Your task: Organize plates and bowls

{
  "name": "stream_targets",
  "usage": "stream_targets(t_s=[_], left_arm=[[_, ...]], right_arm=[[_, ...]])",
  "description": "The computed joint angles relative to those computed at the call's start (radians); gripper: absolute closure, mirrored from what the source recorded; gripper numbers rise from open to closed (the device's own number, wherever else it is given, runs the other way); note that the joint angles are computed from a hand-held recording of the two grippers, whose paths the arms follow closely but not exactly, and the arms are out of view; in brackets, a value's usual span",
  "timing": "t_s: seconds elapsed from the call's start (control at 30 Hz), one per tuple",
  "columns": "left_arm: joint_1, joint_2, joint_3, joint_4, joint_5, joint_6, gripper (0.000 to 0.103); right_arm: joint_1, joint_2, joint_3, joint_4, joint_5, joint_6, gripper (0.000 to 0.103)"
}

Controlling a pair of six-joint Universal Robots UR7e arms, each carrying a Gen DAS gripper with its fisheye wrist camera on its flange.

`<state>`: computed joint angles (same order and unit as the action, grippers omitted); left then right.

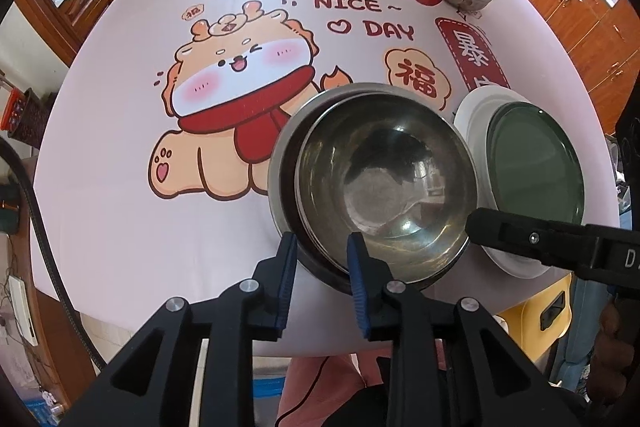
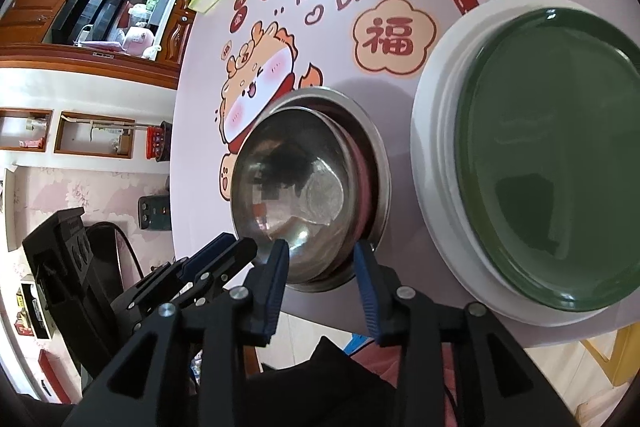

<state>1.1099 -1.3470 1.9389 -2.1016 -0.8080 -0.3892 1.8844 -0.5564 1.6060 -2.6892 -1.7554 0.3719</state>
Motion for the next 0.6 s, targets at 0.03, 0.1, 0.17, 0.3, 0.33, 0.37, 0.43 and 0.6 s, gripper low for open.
stream_targets(t_s=[0.03, 0.1, 0.17, 0.3, 0.33, 0.37, 0.43, 0.6], left_arm=[[-0.002, -0.003, 0.001, -0.002, 0.003, 0.004, 0.077], [-0.007, -0.011, 0.004, -0.01, 0.008, 0.018, 0.074], [-0.013, -0.019, 0.007, -0.016, 0.015, 0.031, 0.069], [-0.024, -0.037, 0.015, -0.029, 0.025, 0.06, 0.067], [-0.027, -0.044, 0.018, -0.033, 0.028, 0.072, 0.065], [-0.031, -0.05, 0.021, -0.039, 0.031, 0.083, 0.059], [-0.038, -0.06, 0.029, -0.055, 0.039, 0.106, 0.055], [-0.059, -0.084, 0.045, -0.094, 0.054, 0.178, 0.052]], right_arm=[[0.002, -0.001, 0.002, -0.006, -0.004, 0.002, 0.065], [0.009, -0.005, 0.011, -0.026, -0.014, 0.007, 0.062], [0.016, -0.008, 0.018, -0.044, -0.021, 0.01, 0.061], [0.036, -0.015, 0.036, -0.088, -0.043, 0.018, 0.058], [0.04, -0.016, 0.04, -0.097, -0.048, 0.018, 0.057], [0.046, -0.016, 0.045, -0.115, -0.057, 0.019, 0.056], [0.057, -0.016, 0.051, -0.139, -0.076, 0.018, 0.055], [0.089, -0.014, 0.071, -0.217, -0.142, 0.007, 0.055]])
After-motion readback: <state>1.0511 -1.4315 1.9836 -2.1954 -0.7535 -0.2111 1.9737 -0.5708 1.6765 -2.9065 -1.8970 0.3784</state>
